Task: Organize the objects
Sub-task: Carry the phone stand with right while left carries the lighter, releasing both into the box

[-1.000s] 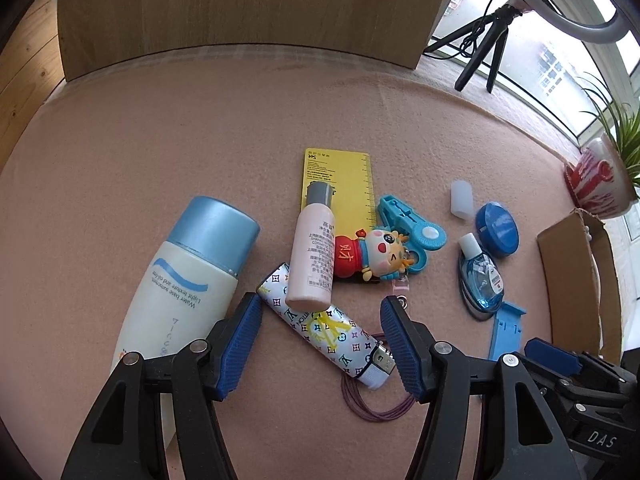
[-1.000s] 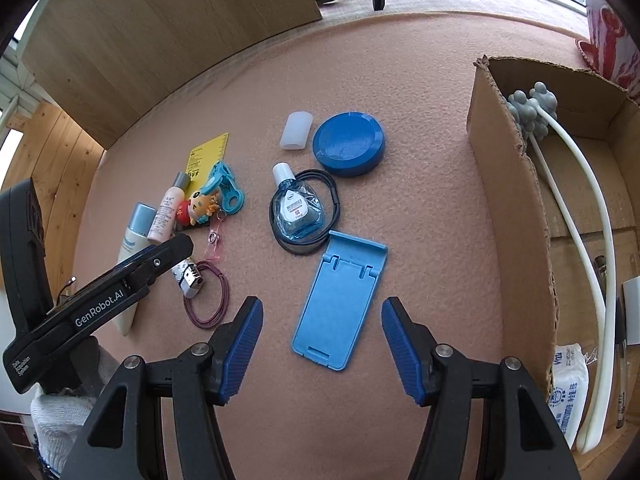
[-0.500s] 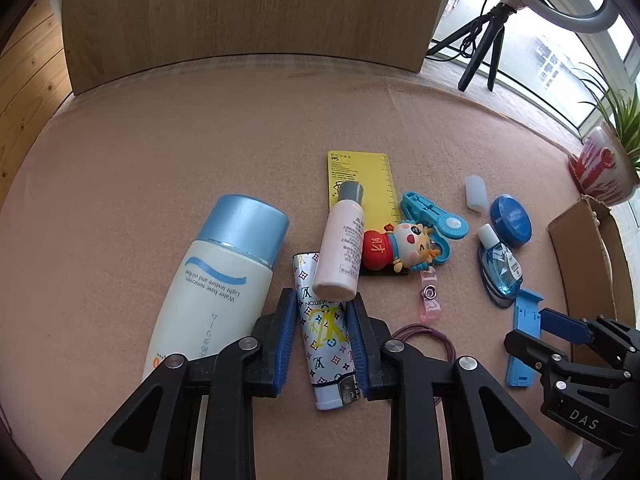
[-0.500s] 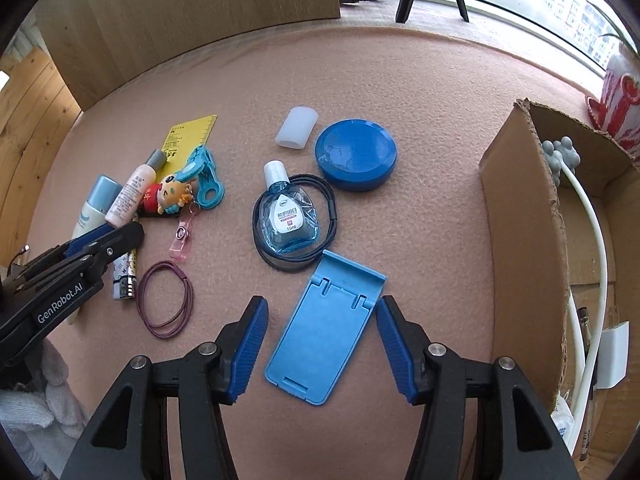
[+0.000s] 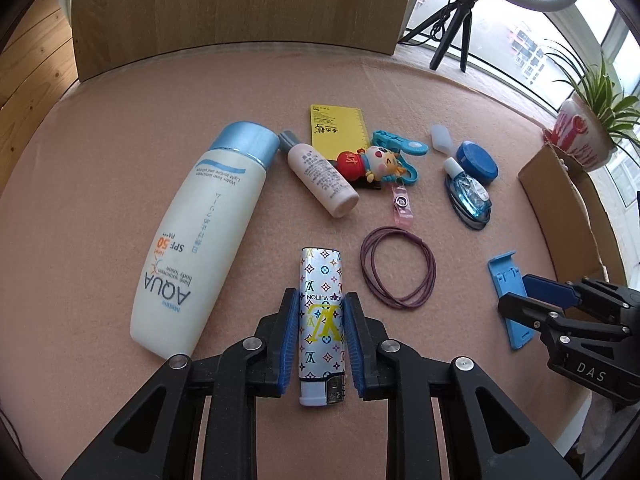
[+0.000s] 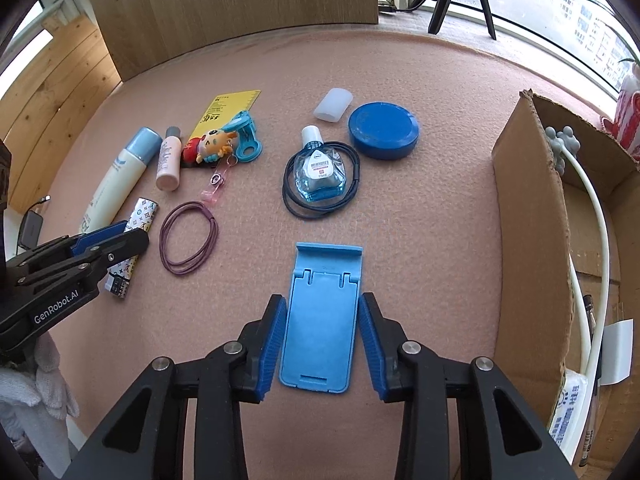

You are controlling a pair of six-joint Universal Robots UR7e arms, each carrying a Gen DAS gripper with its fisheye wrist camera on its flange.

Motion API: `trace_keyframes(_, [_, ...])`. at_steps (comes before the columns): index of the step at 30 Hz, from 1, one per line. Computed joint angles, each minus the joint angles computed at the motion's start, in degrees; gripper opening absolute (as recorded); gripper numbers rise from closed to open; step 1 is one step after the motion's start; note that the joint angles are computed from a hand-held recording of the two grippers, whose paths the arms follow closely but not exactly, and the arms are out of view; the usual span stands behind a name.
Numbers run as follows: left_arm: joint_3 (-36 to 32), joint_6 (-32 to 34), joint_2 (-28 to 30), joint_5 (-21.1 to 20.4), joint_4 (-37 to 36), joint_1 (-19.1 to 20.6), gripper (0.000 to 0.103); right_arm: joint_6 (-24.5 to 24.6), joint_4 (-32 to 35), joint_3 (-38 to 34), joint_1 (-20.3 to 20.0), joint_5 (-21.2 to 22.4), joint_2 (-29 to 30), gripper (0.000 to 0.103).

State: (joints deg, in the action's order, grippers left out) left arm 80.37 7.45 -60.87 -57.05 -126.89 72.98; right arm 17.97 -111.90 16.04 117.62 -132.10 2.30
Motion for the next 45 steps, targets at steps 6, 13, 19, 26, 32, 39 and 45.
trace_keyframes(6, [4.9, -2.0, -3.7, -2.8, -0.5, -0.3, 0.024, -0.7, -6.3, 10.8, 0.9, -0.2, -4.6, 0.034])
trace_keyframes(13, [5.6, -7.4, -5.6, -7.6, 1.8, 0.7, 0.024, 1.9, -15.0, 21.9, 0.7, 3.9, -10.0, 0.033])
trace_keyframes(19, [6.2, -9.0, -6.6, -9.0, 1.8, 0.2, 0.024, 3.6, -18.8, 27.2, 0.6, 6.2, -13.0, 0.033])
trace_keyframes(26, [5.3, -8.7, -6.3, -10.8, 1.0, -2.1, 0.024, 2.5, -23.4, 30.1, 1.2, 6.8, -15.6, 0.033])
trace_keyframes(32, [4.6, -7.3, -5.6, -12.0, 0.4, -4.8, 0.024, 1.8, -28.4, 35.3, 2.0, 5.8, -19.7, 0.033])
trace_keyframes(39, [4.5, -5.5, -3.8, -13.4, -0.1, -8.4, 0.024, 2.6, -33.8, 43.1, 2.7, 1.5, -25.2, 0.033])
trace_keyframes(45, [4.0, -3.7, -1.4, -14.8, -0.5, -11.4, 0.024, 3.7, -37.6, 49.0, 2.5, -2.2, -29.5, 0.033])
